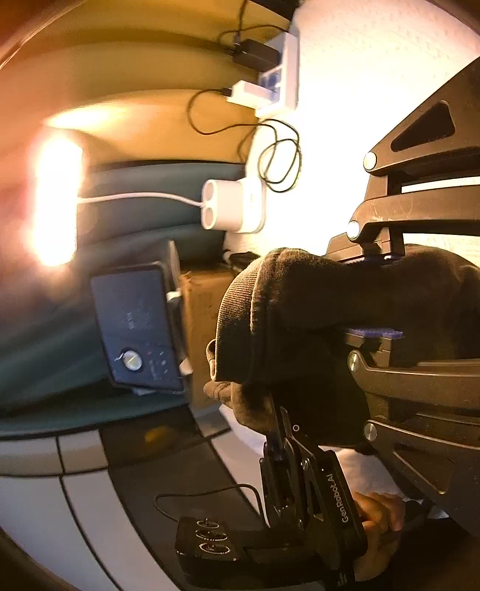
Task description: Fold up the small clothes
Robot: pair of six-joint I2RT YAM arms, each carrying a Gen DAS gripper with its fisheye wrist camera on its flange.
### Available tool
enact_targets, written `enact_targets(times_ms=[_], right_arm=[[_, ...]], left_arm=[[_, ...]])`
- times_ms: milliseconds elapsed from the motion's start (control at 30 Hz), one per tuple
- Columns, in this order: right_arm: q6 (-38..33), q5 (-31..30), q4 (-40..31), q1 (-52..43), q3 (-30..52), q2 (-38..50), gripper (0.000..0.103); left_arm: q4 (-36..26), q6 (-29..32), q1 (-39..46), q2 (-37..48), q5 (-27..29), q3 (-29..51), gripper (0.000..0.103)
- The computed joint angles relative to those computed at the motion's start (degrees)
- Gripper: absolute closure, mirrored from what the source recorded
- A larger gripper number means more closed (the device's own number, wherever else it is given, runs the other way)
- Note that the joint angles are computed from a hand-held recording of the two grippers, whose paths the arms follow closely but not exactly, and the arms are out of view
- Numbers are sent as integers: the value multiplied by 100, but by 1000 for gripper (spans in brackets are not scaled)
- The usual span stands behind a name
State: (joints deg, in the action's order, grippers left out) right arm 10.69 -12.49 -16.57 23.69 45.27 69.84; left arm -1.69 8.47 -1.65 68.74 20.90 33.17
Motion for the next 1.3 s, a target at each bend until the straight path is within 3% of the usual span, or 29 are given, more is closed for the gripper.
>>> enact_targets(times_ms=[233,567,933,1167,1300], right_arm=[[-131,-266,374,-291,91,902,78],[-203,-358,671,-424,345,1974,78],[-142,-415,867,-484,531,2887,77],[-73,-326,891,-591,566,3015,54],[-41,-265,862,-610,513,2912,54]], left_arm=[[333,69,-80,1087,-149,341,88],[307,176,-128,2244,-355,927,88],[-399,-30,-30,3245,-663,1722,86],[-597,-69,88,3307,-501,1802,83],[-578,-71,88,3257,-588,1766,80]])
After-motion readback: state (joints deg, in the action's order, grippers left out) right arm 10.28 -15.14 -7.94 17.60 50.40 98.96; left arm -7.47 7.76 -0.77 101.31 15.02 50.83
